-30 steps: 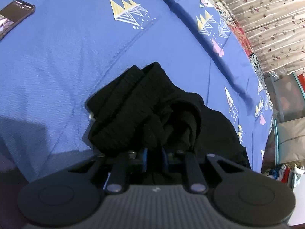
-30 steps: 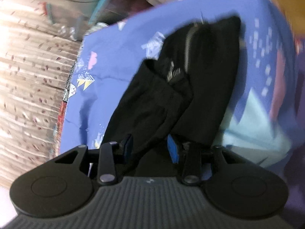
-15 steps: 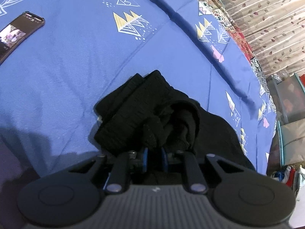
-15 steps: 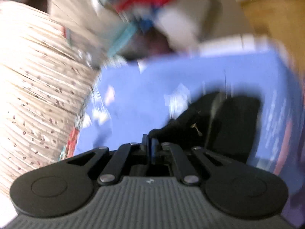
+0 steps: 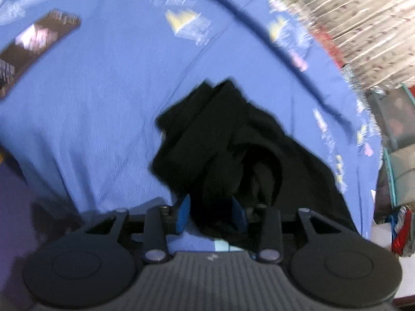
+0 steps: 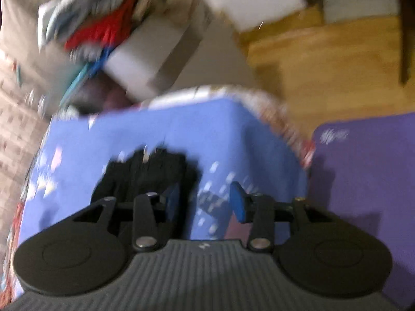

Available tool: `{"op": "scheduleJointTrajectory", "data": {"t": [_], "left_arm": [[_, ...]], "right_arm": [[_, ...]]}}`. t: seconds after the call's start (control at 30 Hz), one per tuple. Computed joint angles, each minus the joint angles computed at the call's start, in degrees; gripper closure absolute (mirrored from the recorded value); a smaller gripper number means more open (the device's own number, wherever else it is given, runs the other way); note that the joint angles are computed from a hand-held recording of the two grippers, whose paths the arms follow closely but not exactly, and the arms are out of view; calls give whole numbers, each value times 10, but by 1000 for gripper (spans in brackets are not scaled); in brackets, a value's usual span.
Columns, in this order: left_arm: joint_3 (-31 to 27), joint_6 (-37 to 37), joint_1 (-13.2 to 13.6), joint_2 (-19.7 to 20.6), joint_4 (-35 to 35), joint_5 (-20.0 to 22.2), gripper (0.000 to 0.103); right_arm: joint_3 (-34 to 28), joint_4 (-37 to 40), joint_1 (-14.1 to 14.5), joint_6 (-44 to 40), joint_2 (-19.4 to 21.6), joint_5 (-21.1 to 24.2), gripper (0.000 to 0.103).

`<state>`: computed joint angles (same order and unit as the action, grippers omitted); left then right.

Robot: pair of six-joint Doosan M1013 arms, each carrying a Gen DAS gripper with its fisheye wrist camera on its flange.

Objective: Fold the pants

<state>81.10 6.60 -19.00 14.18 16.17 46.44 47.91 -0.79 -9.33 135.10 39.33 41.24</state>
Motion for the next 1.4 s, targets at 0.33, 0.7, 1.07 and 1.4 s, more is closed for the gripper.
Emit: {"op": "scheduleJointTrajectory", "data": {"t": [0.33, 0.7, 1.07, 1.4], "left_arm": [[-19, -30, 6, 7, 86, 11, 32], [-4, -8, 4, 22, 55, 5, 19], [48, -21, 22, 7, 16, -119, 0], [24, 70, 38, 41, -58, -148, 60]], "right_arm": [[-3, 235, 23, -315, -12, -14, 57], [-137, 494, 105, -700, 63, 387, 73], [-308, 422, 208, -743, 163, 572, 74], [-290, 434, 199, -640, 165, 568, 78]]}}
